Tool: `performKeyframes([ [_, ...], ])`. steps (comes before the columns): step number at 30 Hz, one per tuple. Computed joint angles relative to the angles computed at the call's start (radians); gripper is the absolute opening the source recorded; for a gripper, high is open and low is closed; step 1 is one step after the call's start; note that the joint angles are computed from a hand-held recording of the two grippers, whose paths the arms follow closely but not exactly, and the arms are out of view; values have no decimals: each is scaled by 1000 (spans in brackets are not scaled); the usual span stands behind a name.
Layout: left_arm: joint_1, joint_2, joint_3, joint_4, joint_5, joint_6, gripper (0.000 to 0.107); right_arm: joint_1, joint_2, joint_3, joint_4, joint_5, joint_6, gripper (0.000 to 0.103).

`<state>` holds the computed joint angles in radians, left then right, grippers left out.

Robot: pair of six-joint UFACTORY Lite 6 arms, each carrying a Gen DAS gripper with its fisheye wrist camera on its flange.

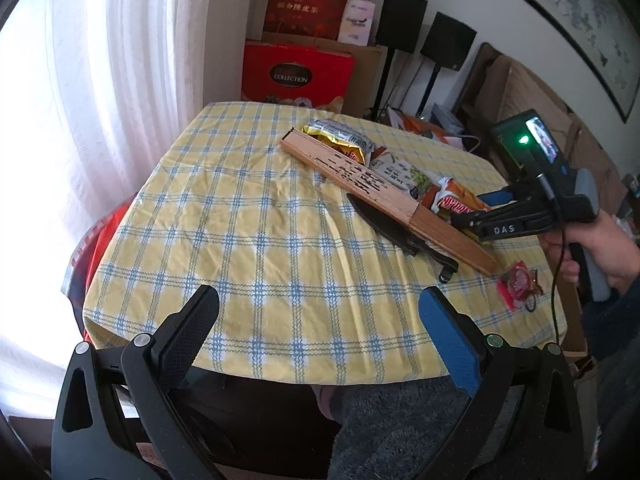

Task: Organize objects
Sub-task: 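Grasp and lift the orange-printed snack bag with the right gripper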

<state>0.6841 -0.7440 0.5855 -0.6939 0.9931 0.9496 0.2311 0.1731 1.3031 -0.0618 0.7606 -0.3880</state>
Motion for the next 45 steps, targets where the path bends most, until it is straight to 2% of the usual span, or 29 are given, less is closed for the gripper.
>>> performKeyframes([
  [3, 11, -14, 7, 2, 14, -2, 100, -28, -8, 8, 63, 15, -27, 54],
  [9, 52, -46, 48, -5, 71, -1, 100, -102, -114, -16, 223, 56, -112, 51],
  [16, 107, -51, 103, -22, 136, 7, 100, -352, -306, -42, 478, 186, -313, 49],
  [18, 97, -46, 115, -17, 121, 4, 100, -445, -341, -45, 545, 245, -388, 49],
  [20, 57, -43, 144, 9, 59, -24, 100, -560, -367, -42, 628, 317, -475, 49],
  [24, 59, 27, 243, -5, 23, -39, 101, -703, -410, -27, 656, 403, -564, 48],
  [26, 53, 83, 295, -18, 18, -43, 101, -765, -409, -14, 676, 449, -599, 48],
  [28, -16, 140, 346, -7, -39, -88, 102, -823, -389, 0, 703, 500, -631, 48],
  [30, -83, 235, 416, 0, -52, -139, 103, -850, -374, 0, 721, 510, -642, 49],
  [36, -334, 689, 757, 99, -69, -507, 103, -868, -381, -41, 750, 515, -674, 49],
  [40, -508, 985, 999, 318, -108, -819, 103, -873, -378, -65, 773, 508, -694, 49],
  [43, -571, 1116, 1068, 313, -128, -959, 103, -894, -355, -76, 793, 502, -711, 49],
  [45, -620, 1138, 1058, 330, -192, -1047, 103, -906, -332, -87, 798, 487, -720, 49],
])
